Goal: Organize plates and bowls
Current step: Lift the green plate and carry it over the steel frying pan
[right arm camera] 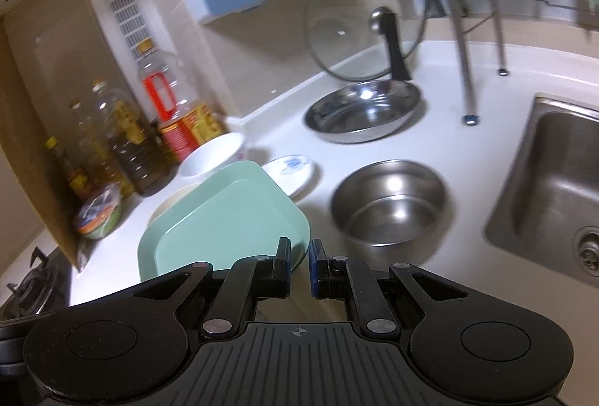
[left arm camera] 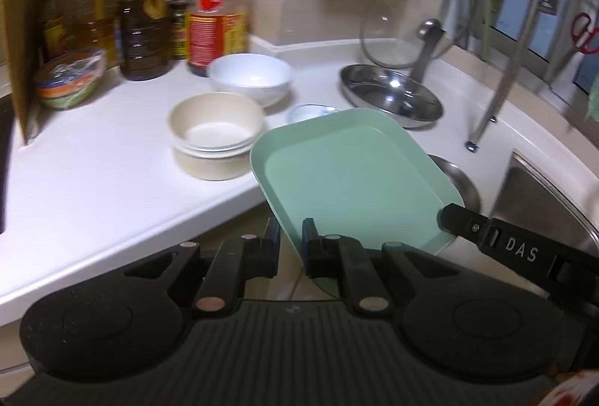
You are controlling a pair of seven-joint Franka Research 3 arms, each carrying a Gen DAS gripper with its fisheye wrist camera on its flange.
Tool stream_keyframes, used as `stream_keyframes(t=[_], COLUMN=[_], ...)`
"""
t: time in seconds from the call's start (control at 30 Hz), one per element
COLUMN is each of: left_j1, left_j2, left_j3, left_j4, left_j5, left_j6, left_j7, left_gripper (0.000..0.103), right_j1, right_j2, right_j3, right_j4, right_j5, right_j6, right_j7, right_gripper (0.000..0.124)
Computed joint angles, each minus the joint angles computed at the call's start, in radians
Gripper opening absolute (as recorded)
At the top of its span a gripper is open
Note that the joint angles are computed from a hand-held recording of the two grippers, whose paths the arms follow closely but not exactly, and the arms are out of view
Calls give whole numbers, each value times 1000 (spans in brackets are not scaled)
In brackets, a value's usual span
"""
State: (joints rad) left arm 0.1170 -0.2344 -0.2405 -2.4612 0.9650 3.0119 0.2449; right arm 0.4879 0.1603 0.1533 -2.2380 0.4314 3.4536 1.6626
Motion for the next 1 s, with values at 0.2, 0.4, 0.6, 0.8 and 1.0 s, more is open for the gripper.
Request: stream_keyframes(t=[0.2,0.4,0.6,0.8,1.0], left_j1=[-27,-82,-114,-61,-30], left_j2=[75,203,377,568,756], left_j3=[-6,50,94,24,-41], left_j4=[87,229,406,627,880], left_j5=[29,31,-140,-387,-544], left_j6=[-3,8,51,25,-70], left_j7=[-4,63,301,637,887], left_gripper=[11,10,10,10,10], right_j1=[-18,74,308,385,344], right_j2=[-16,50,192,382,554], right_j3=[-25,-142,-439,-628,-694], right_j4=[-1,116,318,562,809], right_j5=[17,138,238,166,76], right_j6=[-11,-50,-144,-290,-444], right_j7=[-8,-90,-98,80,250], right_gripper=[10,10,10,10,10])
